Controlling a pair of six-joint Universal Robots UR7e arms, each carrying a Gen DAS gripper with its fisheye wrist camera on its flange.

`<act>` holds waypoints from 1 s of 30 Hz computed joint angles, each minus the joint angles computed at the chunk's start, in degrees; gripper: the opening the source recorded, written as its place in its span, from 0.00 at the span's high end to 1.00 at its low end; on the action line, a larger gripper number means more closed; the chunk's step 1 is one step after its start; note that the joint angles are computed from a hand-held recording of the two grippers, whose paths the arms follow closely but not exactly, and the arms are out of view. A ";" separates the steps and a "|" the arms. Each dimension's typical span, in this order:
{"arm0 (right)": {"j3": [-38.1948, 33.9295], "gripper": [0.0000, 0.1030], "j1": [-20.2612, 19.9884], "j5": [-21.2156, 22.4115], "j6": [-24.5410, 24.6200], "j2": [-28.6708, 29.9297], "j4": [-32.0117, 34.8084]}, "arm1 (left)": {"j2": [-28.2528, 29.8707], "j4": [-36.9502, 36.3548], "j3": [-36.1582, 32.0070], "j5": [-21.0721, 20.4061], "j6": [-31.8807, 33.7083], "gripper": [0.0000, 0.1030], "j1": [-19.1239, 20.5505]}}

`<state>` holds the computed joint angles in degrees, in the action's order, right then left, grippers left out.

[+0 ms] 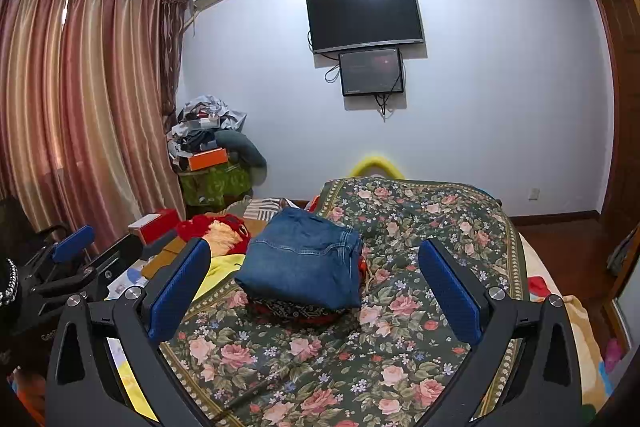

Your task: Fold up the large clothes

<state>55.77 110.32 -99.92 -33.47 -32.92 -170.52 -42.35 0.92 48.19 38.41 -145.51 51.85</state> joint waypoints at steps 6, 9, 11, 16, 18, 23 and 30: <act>0.01 0.00 0.05 -0.12 0.06 0.01 -0.08 | 0.52 0.86 -0.64 0.05 0.09 0.01 -0.17; 0.04 0.00 -0.01 0.00 0.11 0.02 -0.08 | 0.94 2.04 -1.59 0.08 -0.42 0.01 -0.16; 0.04 0.00 0.01 -0.12 0.21 0.04 -0.09 | 0.79 2.60 -1.49 0.85 -0.35 0.01 -0.12; -0.16 0.00 0.11 -0.33 0.32 0.12 -0.06 | 0.54 2.48 -1.20 1.07 -0.19 0.01 -0.23; -0.10 0.00 0.06 -0.26 0.30 0.14 -0.21 | 0.57 2.63 -1.28 1.06 -0.45 0.01 -0.30; 0.00 0.00 0.11 -0.38 0.46 0.12 -0.31 | 0.35 1.51 -0.64 0.82 0.39 0.01 -0.58; 0.26 0.00 0.09 -0.52 0.49 0.11 -0.44 | 0.18 0.96 -0.26 0.71 0.78 0.01 -0.79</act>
